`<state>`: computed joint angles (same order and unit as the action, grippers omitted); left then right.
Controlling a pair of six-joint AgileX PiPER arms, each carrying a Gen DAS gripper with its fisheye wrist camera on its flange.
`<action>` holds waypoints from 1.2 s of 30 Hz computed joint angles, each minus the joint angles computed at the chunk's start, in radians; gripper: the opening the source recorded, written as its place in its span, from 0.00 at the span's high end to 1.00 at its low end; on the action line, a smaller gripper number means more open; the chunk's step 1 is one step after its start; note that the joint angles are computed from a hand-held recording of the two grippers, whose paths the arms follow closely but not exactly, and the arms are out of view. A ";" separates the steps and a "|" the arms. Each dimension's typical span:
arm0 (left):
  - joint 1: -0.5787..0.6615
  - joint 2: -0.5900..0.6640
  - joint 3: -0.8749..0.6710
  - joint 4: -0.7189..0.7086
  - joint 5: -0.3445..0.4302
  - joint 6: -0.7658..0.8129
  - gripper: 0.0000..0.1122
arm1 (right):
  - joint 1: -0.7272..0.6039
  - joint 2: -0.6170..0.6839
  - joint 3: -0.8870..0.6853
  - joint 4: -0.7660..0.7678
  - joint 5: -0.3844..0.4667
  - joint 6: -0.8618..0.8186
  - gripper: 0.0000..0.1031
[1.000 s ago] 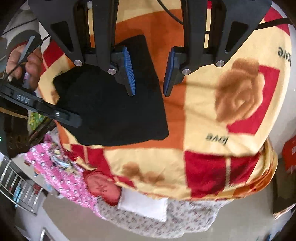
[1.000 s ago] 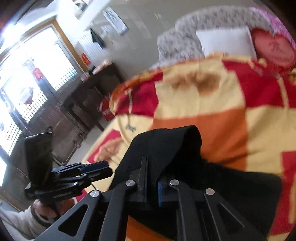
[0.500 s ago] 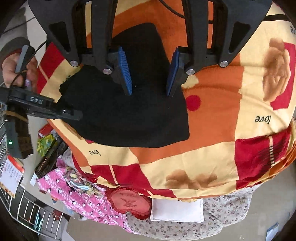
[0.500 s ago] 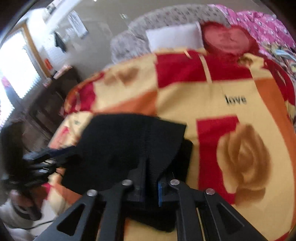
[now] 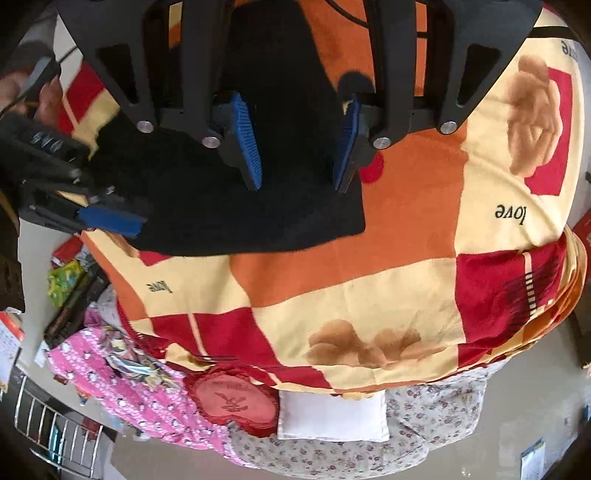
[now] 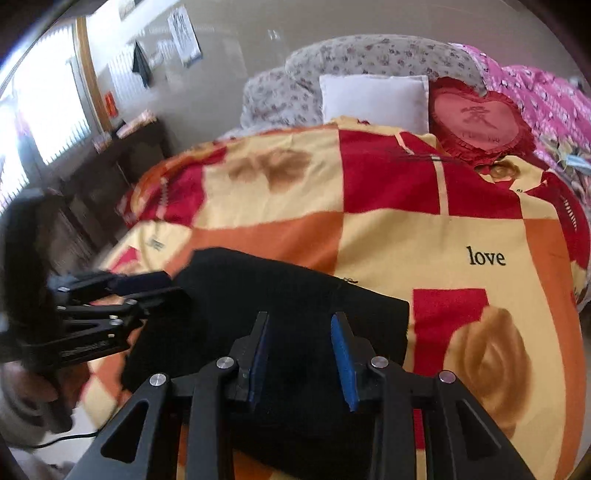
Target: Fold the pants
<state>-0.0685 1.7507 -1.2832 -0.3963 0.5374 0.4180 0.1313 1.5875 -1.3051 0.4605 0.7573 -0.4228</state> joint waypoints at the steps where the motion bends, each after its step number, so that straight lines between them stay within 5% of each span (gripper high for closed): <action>1: -0.014 0.008 0.000 0.041 -0.023 -0.039 0.56 | 0.009 0.031 -0.013 -0.019 -0.002 0.022 0.69; 5: -0.053 0.044 -0.009 0.183 -0.077 -0.162 0.51 | 0.002 0.117 -0.041 0.014 -0.023 0.017 0.69; 8: -0.046 0.049 -0.006 0.154 -0.090 -0.146 0.50 | 0.013 0.118 -0.060 -0.031 -0.007 0.040 0.69; 21: -0.034 0.004 0.031 0.111 -0.071 -0.147 0.50 | 0.004 -0.121 0.166 -0.058 0.047 -0.015 0.69; 23: 0.013 -0.008 0.028 -0.018 -0.001 -0.051 0.50 | 0.002 -0.144 0.209 -0.037 0.010 -0.047 0.69; 25: 0.069 -0.014 0.023 -0.138 0.081 0.033 0.50 | -0.076 -0.154 0.200 0.089 0.061 -0.126 0.69; 29: 0.178 -0.008 0.023 -0.305 0.231 0.129 0.40 | -0.239 -0.127 0.202 0.316 0.084 -0.210 0.35; 33: 0.230 0.008 0.039 -0.421 0.300 0.198 0.37 | -0.250 -0.002 0.124 0.251 0.134 -0.150 0.35; 36: 0.227 0.028 0.056 -0.480 0.303 0.228 0.34 | -0.277 0.075 0.102 0.350 0.195 -0.190 0.35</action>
<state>0.1588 1.7786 -1.2274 -0.8761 0.8406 0.6458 -0.1458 1.6623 -1.2033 0.8109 0.9518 -0.6131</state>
